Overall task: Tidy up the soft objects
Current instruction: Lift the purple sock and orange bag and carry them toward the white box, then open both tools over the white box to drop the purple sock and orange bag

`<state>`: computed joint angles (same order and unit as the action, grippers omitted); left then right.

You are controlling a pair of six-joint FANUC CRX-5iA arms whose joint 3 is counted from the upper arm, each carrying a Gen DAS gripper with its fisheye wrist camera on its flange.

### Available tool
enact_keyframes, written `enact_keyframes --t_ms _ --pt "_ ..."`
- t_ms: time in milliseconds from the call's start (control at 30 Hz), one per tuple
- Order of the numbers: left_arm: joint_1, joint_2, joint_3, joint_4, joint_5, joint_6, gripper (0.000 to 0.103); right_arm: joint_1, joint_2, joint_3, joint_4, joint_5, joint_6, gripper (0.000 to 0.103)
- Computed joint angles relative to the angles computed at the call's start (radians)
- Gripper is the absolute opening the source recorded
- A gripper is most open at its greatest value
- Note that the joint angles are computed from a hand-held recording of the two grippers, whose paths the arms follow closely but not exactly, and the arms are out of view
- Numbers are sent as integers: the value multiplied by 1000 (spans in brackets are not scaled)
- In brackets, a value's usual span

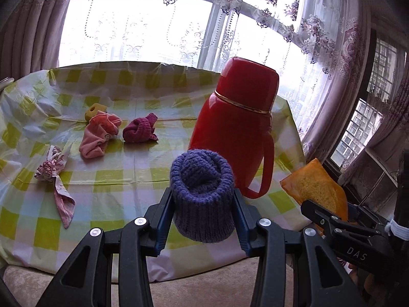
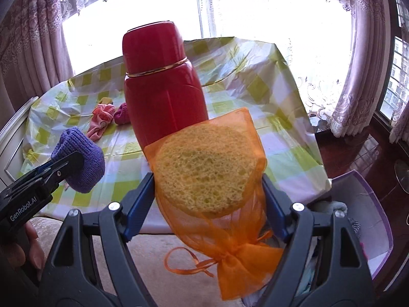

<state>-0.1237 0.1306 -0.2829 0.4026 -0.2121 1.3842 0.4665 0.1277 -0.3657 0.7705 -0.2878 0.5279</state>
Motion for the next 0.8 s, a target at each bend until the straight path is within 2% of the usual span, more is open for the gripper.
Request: enact_keyframes --t_ms 100,300,433,533,733,800 --pt "-45 17 -13 132 9 -139 45 -31 -27 -29 -4 -29 -5 81" --pt "-141 48 -45 470 20 -466 45 -104 -62 -64 -4 -100 -31 81" --pt "-192 70 -41 621 -14 -607 45 -144 -86 -91 19 -139 -56 81" --pt "-214 92 -22 674 -61 -662 45 -162 -92 -95 17 -171 -56 81" --pt "-237 136 28 695 -167 -695 47 -187 -103 -107 2 -206 -45 81" --pt "-233 161 60 678 -231 -677 55 -189 -97 -104 2 -221 -48 81"
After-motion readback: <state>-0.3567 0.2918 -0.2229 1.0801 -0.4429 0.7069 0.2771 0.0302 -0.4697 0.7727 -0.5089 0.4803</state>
